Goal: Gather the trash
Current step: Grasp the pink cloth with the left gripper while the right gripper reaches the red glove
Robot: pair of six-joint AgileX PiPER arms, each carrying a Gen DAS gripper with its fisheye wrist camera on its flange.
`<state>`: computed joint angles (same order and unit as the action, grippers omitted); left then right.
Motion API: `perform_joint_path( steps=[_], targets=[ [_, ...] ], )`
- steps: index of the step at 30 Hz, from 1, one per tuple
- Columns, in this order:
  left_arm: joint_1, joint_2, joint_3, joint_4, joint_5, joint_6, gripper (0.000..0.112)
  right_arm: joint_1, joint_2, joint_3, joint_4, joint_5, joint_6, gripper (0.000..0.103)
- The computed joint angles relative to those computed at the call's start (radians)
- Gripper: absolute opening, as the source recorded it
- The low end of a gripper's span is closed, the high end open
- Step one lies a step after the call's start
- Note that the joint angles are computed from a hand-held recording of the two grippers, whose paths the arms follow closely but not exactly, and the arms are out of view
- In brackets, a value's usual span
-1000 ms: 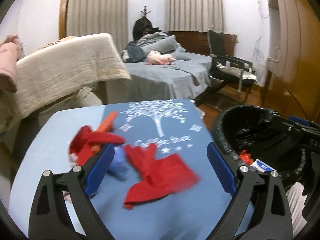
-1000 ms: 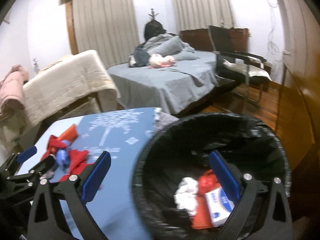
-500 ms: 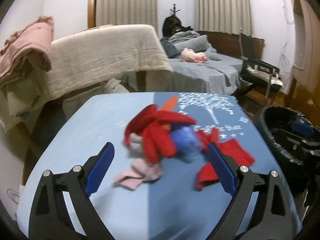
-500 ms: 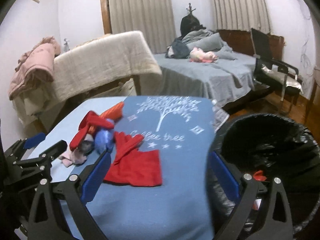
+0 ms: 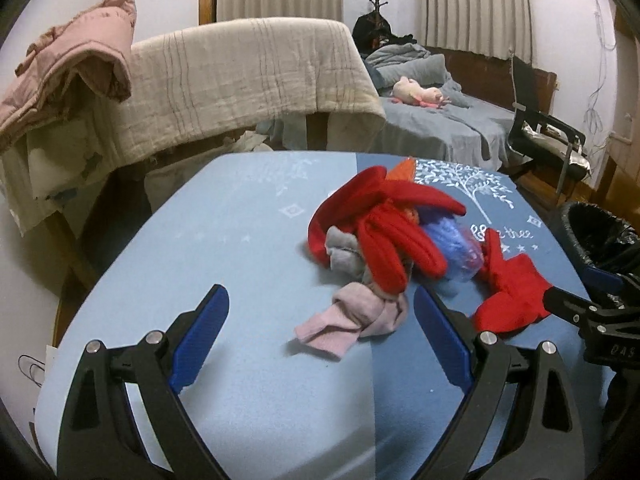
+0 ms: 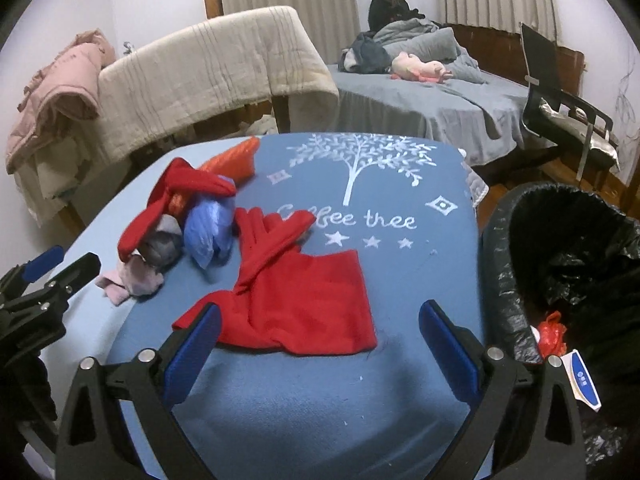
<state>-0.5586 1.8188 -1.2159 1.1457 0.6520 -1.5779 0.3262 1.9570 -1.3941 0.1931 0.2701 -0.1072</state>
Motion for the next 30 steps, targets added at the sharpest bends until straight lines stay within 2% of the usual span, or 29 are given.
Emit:
perform_joint_path(
  steps=[7,14,21,30],
  targets=[
    [0.051,0.040,-0.041,-0.126,-0.071,0.121,0.090,0.002,0.016,-0.014,-0.054,0.017,0.063,0.097],
    [0.081,0.070,-0.074,-0.253,-0.122,0.250,0.077,0.005,0.035,-0.043,-0.064,0.049,0.063,0.097],
    [0.096,0.088,-0.096,-0.382,-0.196,0.433,0.050,0.014,0.051,-0.069,-0.056,0.076,0.042,0.097],
    [0.076,0.047,-0.040,-0.261,-0.221,0.290,0.025,0.015,0.101,-0.146,-0.046,0.152,0.048,0.097]
  ],
)
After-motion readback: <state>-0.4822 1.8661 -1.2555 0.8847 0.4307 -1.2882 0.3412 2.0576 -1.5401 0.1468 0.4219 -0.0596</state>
